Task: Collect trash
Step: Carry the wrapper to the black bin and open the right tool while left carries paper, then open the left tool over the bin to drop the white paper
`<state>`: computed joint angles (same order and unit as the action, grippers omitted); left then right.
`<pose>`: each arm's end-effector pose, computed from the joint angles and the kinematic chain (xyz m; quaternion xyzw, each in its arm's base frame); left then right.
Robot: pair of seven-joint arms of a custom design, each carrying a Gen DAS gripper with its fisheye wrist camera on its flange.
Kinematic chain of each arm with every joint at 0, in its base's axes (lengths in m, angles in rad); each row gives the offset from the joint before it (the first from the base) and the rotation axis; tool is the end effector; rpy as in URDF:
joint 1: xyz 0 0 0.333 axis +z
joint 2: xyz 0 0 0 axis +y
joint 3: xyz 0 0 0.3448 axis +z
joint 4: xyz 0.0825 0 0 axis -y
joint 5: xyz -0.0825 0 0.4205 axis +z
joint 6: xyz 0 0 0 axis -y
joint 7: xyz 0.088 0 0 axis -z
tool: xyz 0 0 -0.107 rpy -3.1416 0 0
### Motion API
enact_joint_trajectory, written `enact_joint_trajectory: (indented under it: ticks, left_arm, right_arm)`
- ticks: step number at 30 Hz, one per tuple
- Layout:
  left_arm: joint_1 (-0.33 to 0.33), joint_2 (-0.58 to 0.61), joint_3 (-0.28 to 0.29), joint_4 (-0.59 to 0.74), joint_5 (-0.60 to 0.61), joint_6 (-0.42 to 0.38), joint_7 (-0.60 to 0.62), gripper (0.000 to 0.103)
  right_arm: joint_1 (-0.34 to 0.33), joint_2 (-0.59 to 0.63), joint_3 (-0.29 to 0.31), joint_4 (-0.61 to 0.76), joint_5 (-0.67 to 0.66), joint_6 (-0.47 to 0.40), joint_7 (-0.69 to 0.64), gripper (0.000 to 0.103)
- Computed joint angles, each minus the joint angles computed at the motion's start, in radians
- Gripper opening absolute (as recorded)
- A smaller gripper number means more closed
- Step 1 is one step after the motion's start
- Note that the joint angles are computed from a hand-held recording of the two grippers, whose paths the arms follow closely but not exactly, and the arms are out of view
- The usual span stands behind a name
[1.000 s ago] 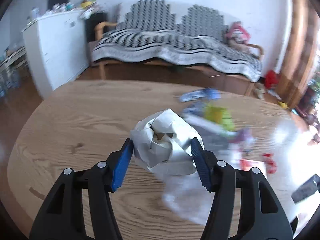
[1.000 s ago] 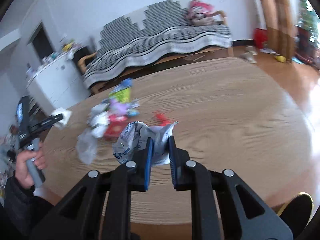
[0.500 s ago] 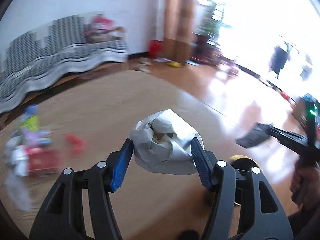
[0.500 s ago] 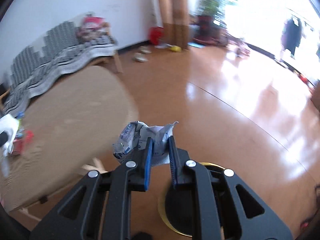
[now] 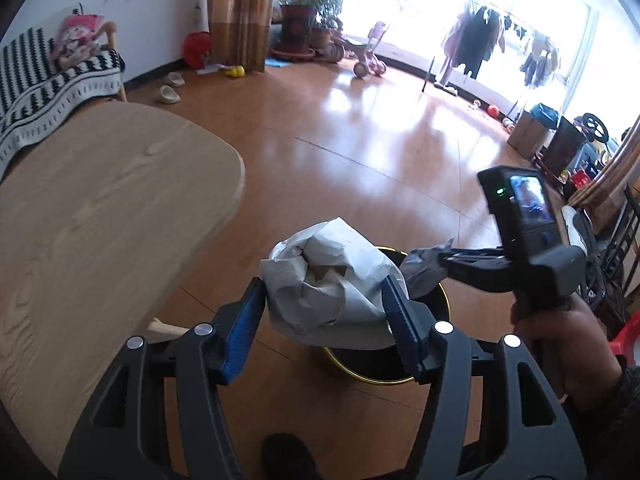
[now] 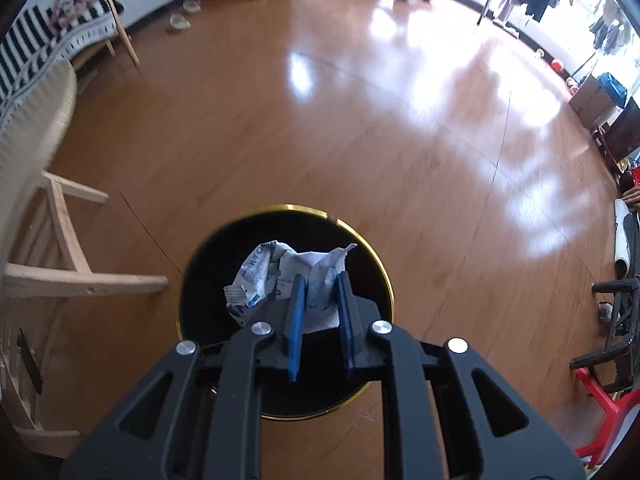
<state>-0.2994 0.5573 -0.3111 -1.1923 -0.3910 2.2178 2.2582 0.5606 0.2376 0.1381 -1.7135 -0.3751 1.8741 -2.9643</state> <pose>0.6908 -0.4110 0.5517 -0.2416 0.9072 -0.3444 0.0036 0.5302 0.4004 0.4611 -0.3127 0.9356 -0.1599 0.0351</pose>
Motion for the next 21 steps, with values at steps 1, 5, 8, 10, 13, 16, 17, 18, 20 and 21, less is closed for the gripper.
enact_joint_trajectory:
  ticks: [1,5,8,10,13,16,17,18,20,21]
  left_arm:
    - [-0.001,-0.015,-0.002,-0.027,-0.001,0.010,0.005,0.059]
    - [-0.033,0.043,0.006,0.034,0.039,-0.020,-0.007,0.059]
    - [-0.054,0.088,0.009,0.086,0.064,-0.053,-0.018,0.059]
    - [-0.068,0.122,0.011,0.126,0.080,-0.083,-0.028,0.059]
    - [-0.088,0.156,0.012,0.161,0.102,-0.110,-0.030,0.059]
    - [-0.106,0.176,0.008,0.176,0.114,-0.141,-0.028,0.059]
    - [-0.110,0.181,0.006,0.178,0.115,-0.147,-0.025,0.059]
    - [-0.115,0.186,0.004,0.182,0.116,-0.156,-0.023,0.059]
    - [-0.129,0.206,0.003,0.202,0.120,-0.187,-0.031,0.059]
    - [-0.135,0.217,0.003,0.217,0.120,-0.201,-0.035,0.059]
  right_arm:
    - [-0.005,0.003,-0.001,-0.009,0.007,0.016,-0.005,0.016]
    - [-0.022,0.001,-0.006,-0.056,0.030,0.083,-0.007,0.016]
    - [-0.036,-0.017,-0.007,-0.094,0.051,0.129,-0.019,0.049]
    - [-0.028,-0.028,-0.009,-0.104,0.016,0.120,0.005,0.084]
    - [-0.020,-0.050,-0.008,-0.124,-0.020,0.103,0.053,0.085]
    - [-0.020,-0.083,-0.003,-0.158,-0.042,0.096,0.107,0.085]
    - [-0.019,-0.096,-0.001,-0.172,-0.051,0.094,0.136,0.085]
    - [-0.019,-0.110,0.002,-0.187,-0.056,0.093,0.158,0.085]
    - [-0.023,-0.134,0.006,-0.207,-0.065,0.084,0.194,0.085]
    - [-0.023,-0.146,0.010,-0.217,-0.072,0.080,0.217,0.085]
